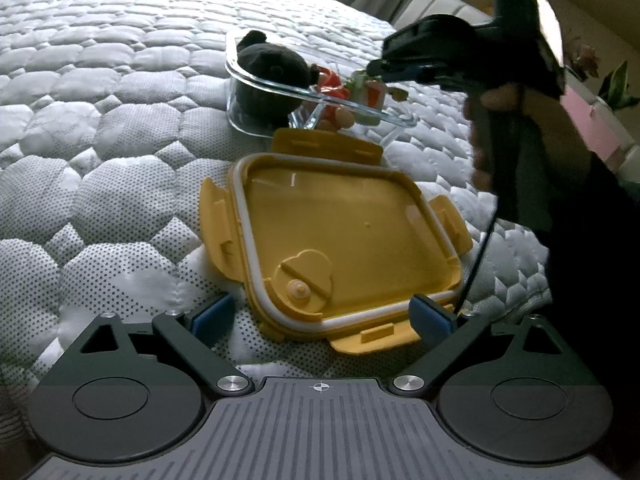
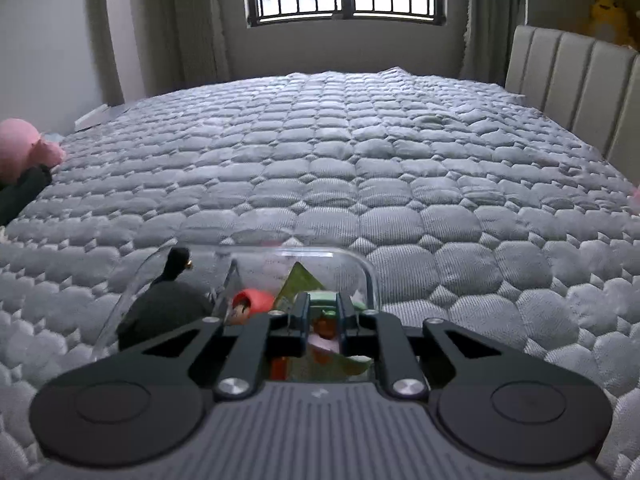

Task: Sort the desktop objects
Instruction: 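Lower the green toy into the glass container and open the right gripper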

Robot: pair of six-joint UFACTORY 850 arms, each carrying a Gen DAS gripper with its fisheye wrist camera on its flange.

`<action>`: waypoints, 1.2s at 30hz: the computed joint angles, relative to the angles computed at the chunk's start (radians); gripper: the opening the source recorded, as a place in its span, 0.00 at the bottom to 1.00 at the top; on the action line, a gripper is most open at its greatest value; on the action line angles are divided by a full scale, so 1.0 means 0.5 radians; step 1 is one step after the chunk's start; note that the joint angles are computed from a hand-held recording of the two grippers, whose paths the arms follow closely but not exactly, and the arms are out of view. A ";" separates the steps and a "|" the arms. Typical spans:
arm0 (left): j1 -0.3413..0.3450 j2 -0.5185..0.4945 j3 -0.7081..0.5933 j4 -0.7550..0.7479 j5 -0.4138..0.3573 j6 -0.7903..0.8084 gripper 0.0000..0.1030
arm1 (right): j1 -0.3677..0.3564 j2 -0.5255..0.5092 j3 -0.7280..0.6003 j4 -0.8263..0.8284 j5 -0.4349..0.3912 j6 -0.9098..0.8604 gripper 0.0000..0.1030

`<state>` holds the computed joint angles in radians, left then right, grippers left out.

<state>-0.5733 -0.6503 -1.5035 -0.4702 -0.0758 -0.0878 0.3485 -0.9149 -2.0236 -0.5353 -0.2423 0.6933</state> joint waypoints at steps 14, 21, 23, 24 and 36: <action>-0.008 -0.020 -0.035 0.350 -0.019 -0.340 0.95 | -0.069 0.085 0.100 0.904 0.090 -0.735 0.18; -0.012 -0.031 -0.054 0.489 -0.032 -0.475 0.96 | -0.068 0.103 0.111 0.971 -0.043 -0.845 0.20; -0.015 -0.032 -0.060 0.584 -0.041 -0.566 0.96 | -0.069 0.041 0.048 1.019 -0.061 -0.854 0.20; -0.016 -0.032 -0.061 0.620 -0.044 -0.601 0.96 | -0.070 0.011 0.026 1.022 -0.017 -0.834 0.20; -0.015 -0.048 -0.090 0.663 -0.063 -0.643 0.96 | -0.086 0.034 0.052 1.159 0.146 -0.962 0.25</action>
